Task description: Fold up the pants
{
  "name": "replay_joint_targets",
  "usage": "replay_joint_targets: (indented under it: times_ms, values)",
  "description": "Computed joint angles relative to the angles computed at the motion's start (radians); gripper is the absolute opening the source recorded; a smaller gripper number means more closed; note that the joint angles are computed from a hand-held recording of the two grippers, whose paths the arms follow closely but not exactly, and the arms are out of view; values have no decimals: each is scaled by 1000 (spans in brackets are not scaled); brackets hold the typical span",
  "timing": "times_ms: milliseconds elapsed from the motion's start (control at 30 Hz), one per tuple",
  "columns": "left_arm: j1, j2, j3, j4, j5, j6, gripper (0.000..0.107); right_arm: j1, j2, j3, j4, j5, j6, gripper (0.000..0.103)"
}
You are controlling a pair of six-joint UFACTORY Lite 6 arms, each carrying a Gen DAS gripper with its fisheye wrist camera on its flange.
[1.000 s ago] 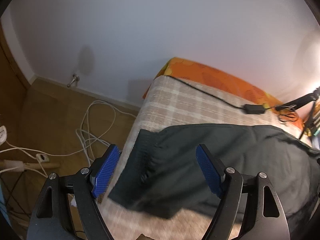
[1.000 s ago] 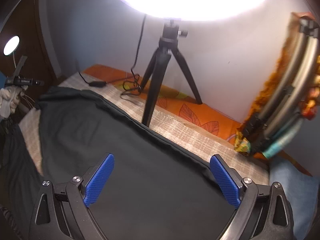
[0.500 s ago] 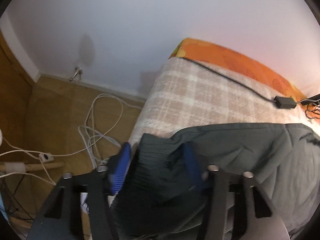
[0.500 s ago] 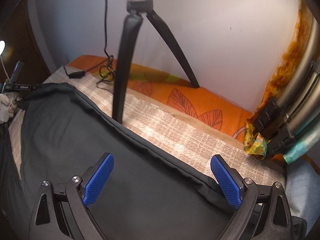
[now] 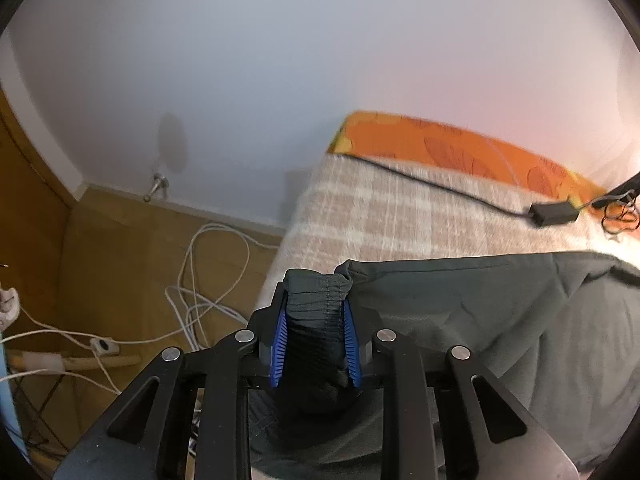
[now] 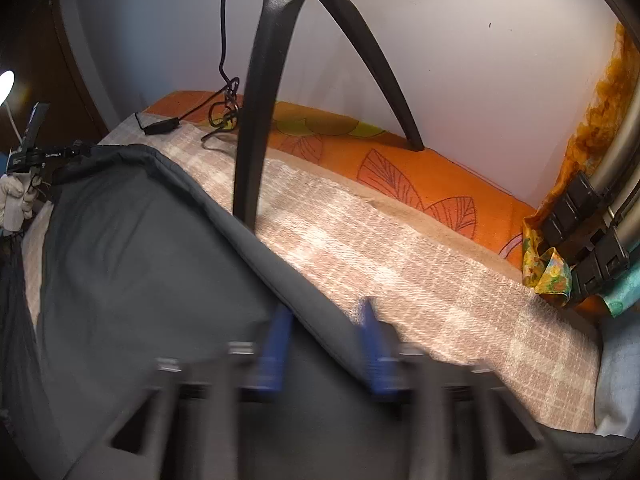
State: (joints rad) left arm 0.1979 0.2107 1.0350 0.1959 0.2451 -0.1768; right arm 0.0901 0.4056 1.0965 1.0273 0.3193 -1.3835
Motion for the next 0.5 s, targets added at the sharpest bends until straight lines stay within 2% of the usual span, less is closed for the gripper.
replay_joint_targets:
  times_ms: [33,133,233,333,500]
  values:
    - [9,-18,-5,-38,-1,39,22,8,-11,-7,-33,-2,35,8]
    - [38,-58,-7,-174,8,181,22,49,-83,-73,-49,-48,30,2]
    - [62,-121,-32,-258,25,282,22,56,-180,-144,-37,-50,26,0]
    - [90,-202,-70,-362,50,407,22,34,-297,-202,-40,-8,36,0]
    - [155,-403,-155,-507,139,593,22,12,-550,-303,-196,81,194,0]
